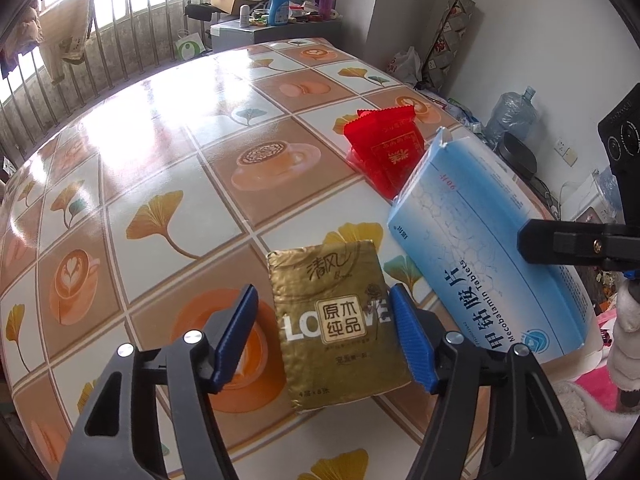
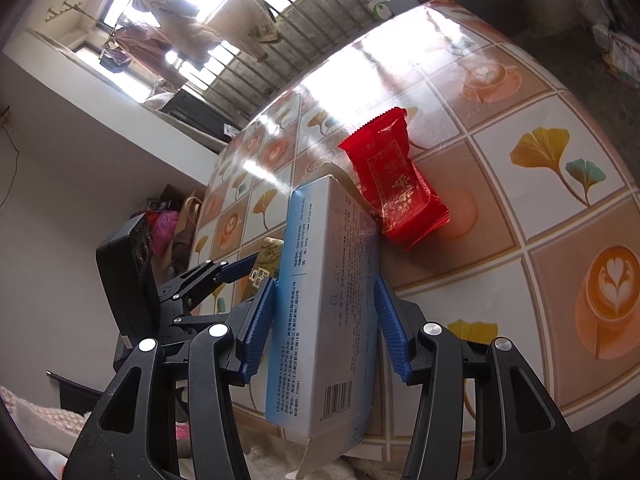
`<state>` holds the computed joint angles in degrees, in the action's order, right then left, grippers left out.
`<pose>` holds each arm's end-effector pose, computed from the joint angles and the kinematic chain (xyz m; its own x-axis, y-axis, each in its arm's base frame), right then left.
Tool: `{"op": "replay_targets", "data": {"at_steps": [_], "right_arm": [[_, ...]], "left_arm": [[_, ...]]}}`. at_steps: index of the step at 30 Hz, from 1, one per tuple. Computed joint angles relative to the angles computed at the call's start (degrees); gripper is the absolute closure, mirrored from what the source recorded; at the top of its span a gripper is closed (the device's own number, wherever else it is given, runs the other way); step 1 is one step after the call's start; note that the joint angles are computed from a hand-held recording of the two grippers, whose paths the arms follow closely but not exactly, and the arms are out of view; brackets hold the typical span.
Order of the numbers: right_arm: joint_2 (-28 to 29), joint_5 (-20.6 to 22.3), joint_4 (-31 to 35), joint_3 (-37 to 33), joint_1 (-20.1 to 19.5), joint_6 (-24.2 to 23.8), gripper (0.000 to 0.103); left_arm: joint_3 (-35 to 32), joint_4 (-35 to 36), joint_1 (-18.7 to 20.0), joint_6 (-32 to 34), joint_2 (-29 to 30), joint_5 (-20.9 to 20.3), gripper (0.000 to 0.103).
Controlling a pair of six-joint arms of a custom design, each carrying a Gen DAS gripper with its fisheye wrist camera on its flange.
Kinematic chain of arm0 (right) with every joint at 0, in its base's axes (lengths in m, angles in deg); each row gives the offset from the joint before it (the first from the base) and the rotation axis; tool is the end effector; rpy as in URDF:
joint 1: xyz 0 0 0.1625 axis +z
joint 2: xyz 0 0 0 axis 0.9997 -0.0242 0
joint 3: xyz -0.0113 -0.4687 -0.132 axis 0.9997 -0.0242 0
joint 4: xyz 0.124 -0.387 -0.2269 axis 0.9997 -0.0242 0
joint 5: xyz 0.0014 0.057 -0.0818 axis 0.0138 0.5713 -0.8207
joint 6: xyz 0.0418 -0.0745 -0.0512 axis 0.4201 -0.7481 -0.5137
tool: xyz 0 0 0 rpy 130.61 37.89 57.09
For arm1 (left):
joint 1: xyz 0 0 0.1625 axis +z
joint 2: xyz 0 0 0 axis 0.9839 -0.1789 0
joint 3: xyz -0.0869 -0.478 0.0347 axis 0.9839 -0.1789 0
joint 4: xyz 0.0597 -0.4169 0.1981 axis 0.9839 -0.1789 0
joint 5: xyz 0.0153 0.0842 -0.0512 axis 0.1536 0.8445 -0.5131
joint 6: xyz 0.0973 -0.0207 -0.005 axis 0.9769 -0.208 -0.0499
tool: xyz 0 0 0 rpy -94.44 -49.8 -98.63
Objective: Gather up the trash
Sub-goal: 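Grasp the gold tissue pack with the left tool while the right tool holds the box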
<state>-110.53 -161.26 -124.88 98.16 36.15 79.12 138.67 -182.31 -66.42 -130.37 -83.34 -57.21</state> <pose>0.3852 -0.3430 0.4333 -0.9541 -0.2940 0.0573 -0.2990 0.9234 -0.2408 -0.4174 -0.2958 0.3211 -0.7597 0.2439 -0.6028 0.4861 0.8287 -0.2774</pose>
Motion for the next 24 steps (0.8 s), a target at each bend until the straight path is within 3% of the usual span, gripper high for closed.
{"op": "replay_targets", "data": {"at_steps": [8,24], "right_arm": [[0.52,-2.17,1.25,-0.89,0.99,-0.58,0.052],[1.86,-7.33,4.21,-2.08,4.16,-2.92,0.049]], "left_arm": [[-0.64,2.95,0.32,-5.45,-0.93,0.65,0.037],[-1.88,9.53,-1.37,-8.2,2.17,1.63,0.034]]}}
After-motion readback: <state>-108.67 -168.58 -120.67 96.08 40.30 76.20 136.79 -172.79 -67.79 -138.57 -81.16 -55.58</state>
